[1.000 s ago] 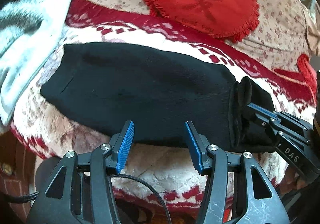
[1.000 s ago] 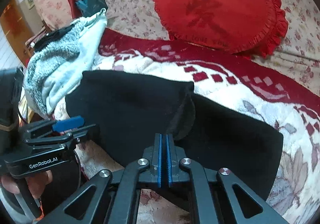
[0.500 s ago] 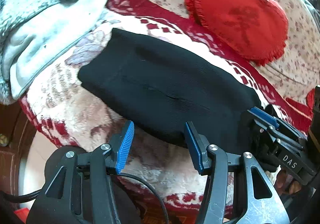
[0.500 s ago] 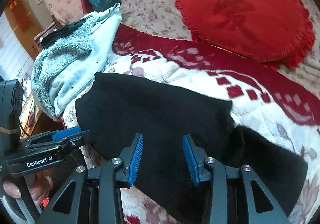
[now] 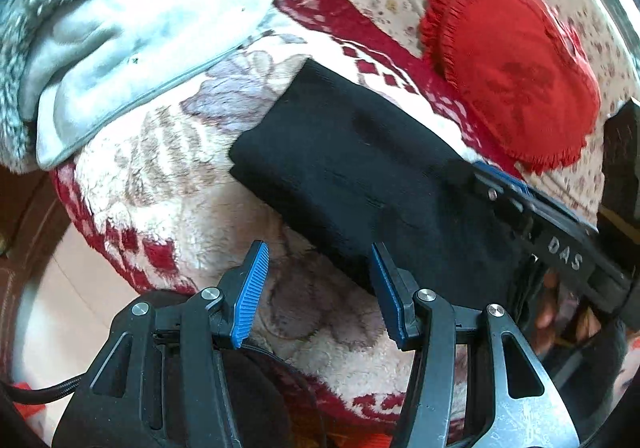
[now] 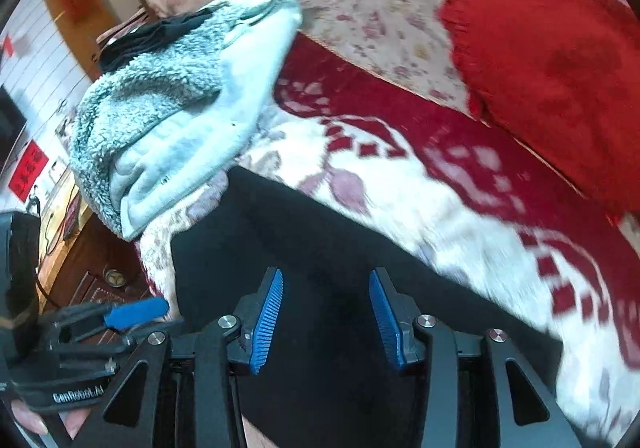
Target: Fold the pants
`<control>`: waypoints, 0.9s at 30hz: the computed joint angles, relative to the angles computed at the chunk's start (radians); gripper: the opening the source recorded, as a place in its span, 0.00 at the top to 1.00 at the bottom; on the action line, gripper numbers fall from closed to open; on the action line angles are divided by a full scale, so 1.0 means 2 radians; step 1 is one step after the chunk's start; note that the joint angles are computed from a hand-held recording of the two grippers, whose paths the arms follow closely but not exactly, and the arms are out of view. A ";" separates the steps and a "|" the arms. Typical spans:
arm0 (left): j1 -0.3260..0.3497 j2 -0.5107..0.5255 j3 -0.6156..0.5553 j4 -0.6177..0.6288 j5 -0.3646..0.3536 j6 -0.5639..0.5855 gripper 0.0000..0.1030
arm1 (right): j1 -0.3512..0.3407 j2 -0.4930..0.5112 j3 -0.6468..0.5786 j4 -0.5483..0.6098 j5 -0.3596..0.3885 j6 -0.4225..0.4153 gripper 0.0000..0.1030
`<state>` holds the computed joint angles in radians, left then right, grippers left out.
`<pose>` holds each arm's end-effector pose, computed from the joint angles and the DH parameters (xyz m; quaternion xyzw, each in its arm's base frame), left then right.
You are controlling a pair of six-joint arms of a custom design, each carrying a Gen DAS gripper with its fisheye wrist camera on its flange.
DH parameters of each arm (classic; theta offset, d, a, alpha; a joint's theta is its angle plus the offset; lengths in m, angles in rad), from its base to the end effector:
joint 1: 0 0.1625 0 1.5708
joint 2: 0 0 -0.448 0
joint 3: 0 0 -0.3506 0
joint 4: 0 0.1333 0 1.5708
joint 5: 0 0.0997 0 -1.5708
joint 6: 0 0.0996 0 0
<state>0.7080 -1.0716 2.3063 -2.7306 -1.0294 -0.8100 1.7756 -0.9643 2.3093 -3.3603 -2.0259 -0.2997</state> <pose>-0.2014 -0.4154 0.1323 0.0354 0.9623 -0.1742 0.2058 0.1817 -0.4345 0.1510 0.1890 -0.9326 0.2041 0.2300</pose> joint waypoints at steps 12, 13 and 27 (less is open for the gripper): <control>0.040 0.015 -0.011 -0.045 -0.039 0.006 0.50 | 0.008 0.066 -0.123 0.118 0.012 -0.055 0.55; 0.041 0.018 -0.012 -0.048 -0.040 0.007 0.50 | 0.007 0.070 -0.130 0.123 0.010 -0.056 0.55; 0.057 0.042 -0.016 -0.100 -0.045 0.015 0.42 | -0.015 0.107 -0.176 0.177 0.062 -0.073 0.60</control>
